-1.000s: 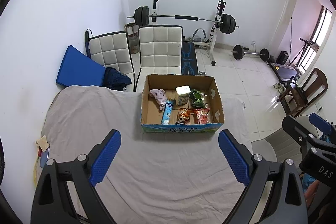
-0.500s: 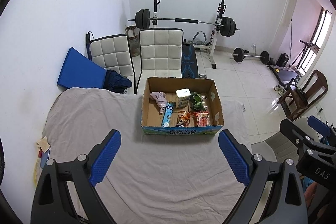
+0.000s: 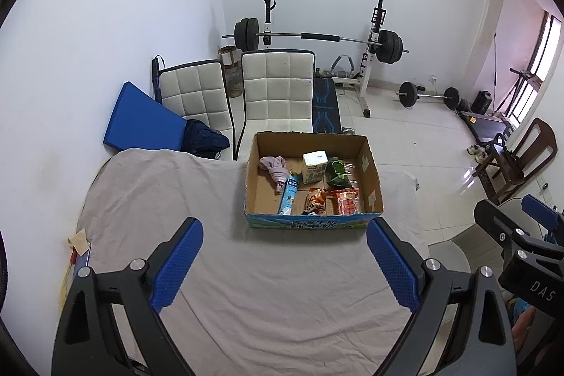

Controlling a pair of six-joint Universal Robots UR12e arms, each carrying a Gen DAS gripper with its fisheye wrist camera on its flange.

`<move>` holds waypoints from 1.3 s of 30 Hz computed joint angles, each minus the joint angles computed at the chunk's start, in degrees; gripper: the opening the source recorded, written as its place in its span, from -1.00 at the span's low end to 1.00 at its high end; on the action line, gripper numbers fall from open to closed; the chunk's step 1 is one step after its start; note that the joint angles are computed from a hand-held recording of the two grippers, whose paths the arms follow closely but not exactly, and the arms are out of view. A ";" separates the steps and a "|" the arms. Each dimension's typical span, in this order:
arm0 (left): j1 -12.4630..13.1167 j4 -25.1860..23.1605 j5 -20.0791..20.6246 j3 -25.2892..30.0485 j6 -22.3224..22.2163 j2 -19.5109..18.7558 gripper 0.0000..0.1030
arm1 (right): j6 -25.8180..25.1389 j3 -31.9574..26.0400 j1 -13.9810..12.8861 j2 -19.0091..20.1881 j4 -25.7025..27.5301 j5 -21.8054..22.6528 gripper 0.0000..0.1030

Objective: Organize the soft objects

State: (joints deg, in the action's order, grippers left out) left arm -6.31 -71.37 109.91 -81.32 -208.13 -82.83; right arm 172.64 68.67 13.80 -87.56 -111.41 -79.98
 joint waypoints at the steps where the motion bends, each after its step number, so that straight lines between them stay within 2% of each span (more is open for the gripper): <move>1: 0.02 0.03 -0.07 -0.01 0.03 0.01 0.85 | 0.07 0.01 -0.01 0.00 -0.03 0.07 1.00; 39: 0.51 0.13 -0.24 -0.77 -0.34 0.33 0.85 | -0.06 -0.64 -0.33 0.31 -0.20 0.25 1.00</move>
